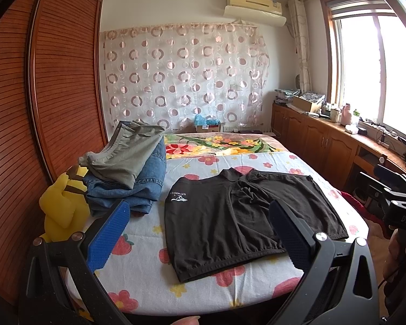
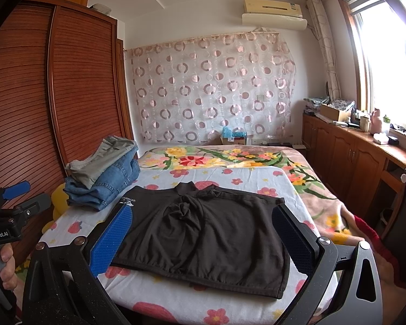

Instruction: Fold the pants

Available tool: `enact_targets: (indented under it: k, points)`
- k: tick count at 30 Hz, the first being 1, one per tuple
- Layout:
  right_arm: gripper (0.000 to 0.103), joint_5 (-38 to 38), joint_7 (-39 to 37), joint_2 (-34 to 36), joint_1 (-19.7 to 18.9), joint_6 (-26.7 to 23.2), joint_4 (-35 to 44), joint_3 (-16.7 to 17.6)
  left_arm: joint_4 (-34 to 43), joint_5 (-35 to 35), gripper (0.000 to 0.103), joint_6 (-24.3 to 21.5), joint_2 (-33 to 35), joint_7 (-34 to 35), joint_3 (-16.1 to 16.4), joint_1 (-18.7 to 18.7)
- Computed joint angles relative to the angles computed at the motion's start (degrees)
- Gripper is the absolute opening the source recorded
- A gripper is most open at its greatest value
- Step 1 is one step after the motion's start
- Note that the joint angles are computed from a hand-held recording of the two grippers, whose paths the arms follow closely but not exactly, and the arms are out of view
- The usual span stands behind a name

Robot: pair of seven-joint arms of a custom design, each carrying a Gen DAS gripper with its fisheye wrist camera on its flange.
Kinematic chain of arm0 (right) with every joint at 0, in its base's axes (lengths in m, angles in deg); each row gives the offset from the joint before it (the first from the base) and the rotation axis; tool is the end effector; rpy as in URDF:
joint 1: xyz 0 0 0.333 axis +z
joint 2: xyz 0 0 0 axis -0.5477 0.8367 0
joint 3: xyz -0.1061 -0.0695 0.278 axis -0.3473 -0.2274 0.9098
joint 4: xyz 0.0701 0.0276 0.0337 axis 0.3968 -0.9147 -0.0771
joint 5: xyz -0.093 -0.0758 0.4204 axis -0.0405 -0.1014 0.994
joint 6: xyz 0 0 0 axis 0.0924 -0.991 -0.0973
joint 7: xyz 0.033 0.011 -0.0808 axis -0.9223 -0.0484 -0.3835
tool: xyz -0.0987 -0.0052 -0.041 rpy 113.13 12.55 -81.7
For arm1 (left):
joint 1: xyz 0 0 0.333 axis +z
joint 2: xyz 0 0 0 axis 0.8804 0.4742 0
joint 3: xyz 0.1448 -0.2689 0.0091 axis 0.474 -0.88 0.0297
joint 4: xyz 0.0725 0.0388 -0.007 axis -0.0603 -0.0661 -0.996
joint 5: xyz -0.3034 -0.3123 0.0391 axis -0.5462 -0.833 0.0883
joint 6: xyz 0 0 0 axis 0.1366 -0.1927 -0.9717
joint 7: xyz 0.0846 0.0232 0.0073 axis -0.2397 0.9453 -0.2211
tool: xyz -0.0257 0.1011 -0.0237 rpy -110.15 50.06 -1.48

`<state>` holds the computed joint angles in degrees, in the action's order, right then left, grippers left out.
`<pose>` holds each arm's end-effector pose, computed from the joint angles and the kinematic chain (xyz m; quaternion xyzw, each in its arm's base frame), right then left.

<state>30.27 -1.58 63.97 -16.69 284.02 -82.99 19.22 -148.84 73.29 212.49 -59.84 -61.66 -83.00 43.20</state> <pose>0.6654 0.2591 0.2777 -0.6391 0.5047 -0.3235 0.4819 0.7073 -0.2719 0.3971 -0.5991 0.5959 -0.3759 0.3804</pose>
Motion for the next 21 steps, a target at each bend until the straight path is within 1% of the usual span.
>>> enact_targets:
  k: [2,15,17,21]
  points:
    - [0.103,0.14,-0.09,0.02,0.11,0.05,0.04,-0.09,-0.14,-0.51,0.103,-0.23,-0.34,0.63,-0.13,0.07]
    - [0.103,-0.25,0.21,-0.18,-0.05,0.24,-0.38,0.09,-0.44,0.96,0.103,-0.25,-0.45,-0.94,-0.09,0.03]
    - [0.103,-0.12,0.13,-0.19,0.06,0.3,-0.38,-0.01,-0.34,0.39,0.103,-0.25,-0.51,-0.26,-0.33,0.22]
    - [0.103,-0.17,0.15,-0.15,0.03,0.32,-0.31,0.01,-0.47,1.37,0.103,-0.22,-0.48,-1.31,-0.18,0.11]
